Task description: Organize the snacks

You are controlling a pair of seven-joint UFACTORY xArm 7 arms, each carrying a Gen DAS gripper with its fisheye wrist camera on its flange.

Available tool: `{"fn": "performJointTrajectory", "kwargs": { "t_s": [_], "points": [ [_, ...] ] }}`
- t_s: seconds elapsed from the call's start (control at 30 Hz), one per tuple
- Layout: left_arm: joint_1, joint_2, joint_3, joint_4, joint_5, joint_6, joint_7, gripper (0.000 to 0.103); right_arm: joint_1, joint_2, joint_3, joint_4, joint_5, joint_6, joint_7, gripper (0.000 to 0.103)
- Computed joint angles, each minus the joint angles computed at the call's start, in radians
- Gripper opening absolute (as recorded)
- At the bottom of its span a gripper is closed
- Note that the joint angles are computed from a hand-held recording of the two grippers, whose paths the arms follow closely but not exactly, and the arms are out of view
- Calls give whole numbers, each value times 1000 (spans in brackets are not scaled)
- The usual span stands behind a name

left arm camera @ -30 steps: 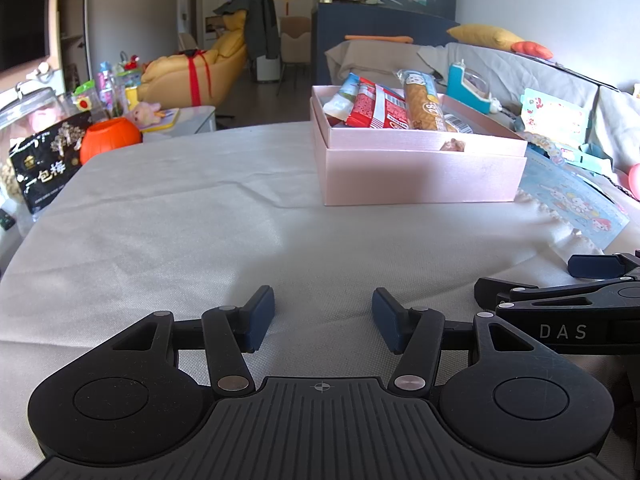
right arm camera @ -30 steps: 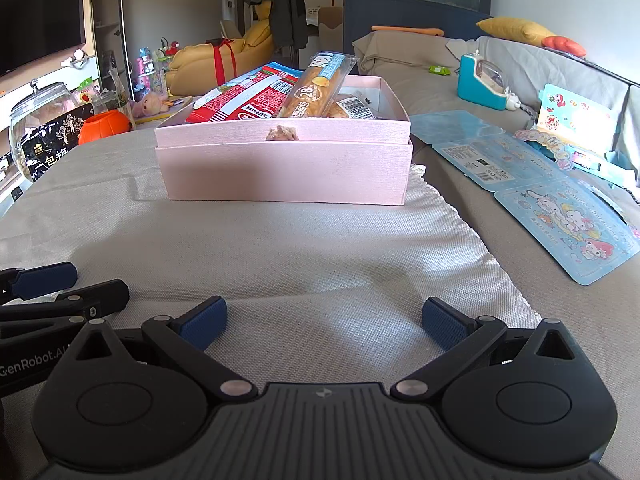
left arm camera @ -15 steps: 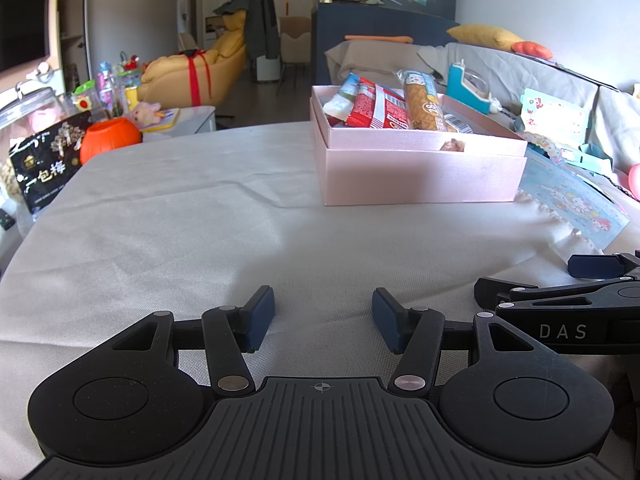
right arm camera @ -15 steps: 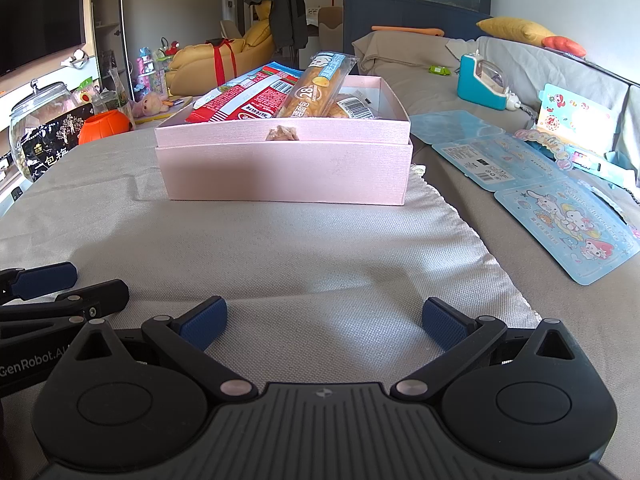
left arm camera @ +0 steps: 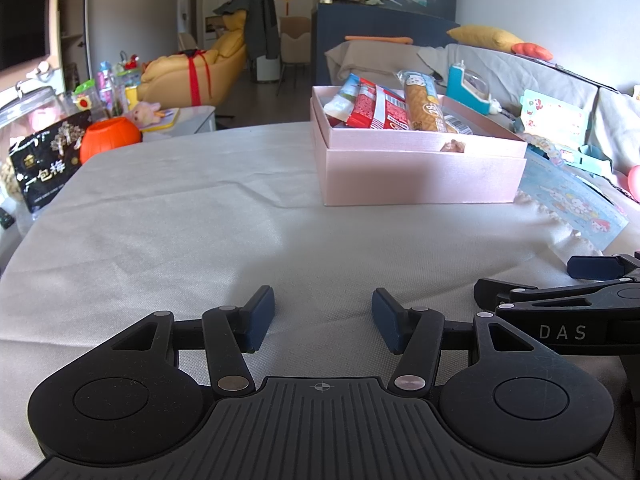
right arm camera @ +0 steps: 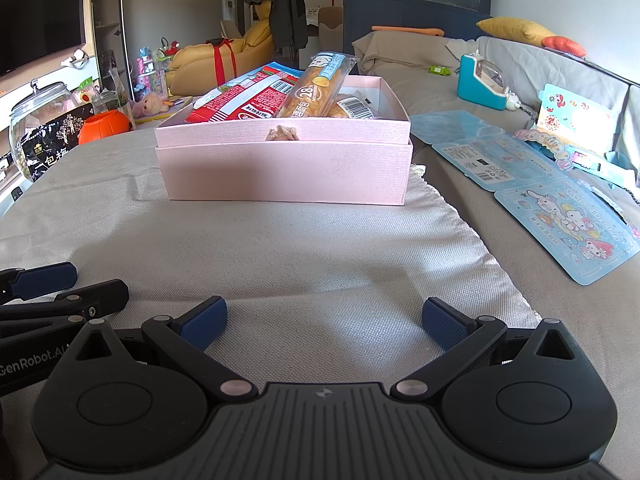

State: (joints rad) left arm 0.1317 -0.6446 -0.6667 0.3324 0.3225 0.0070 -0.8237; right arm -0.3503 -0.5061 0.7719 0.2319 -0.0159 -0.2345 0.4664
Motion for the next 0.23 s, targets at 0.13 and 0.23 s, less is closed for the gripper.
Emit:
{"fn": "performJointTrajectory", "kwargs": {
  "t_s": [0.13,0.23],
  "points": [
    [-4,0,4,-1,-1,-1,0,60,0,0,1,0,1,-1,-1,103],
    [-4,1,4,-1,-2,-2,-1,60,0,0,0,0,2,-1,-1,103]
  ]
}}
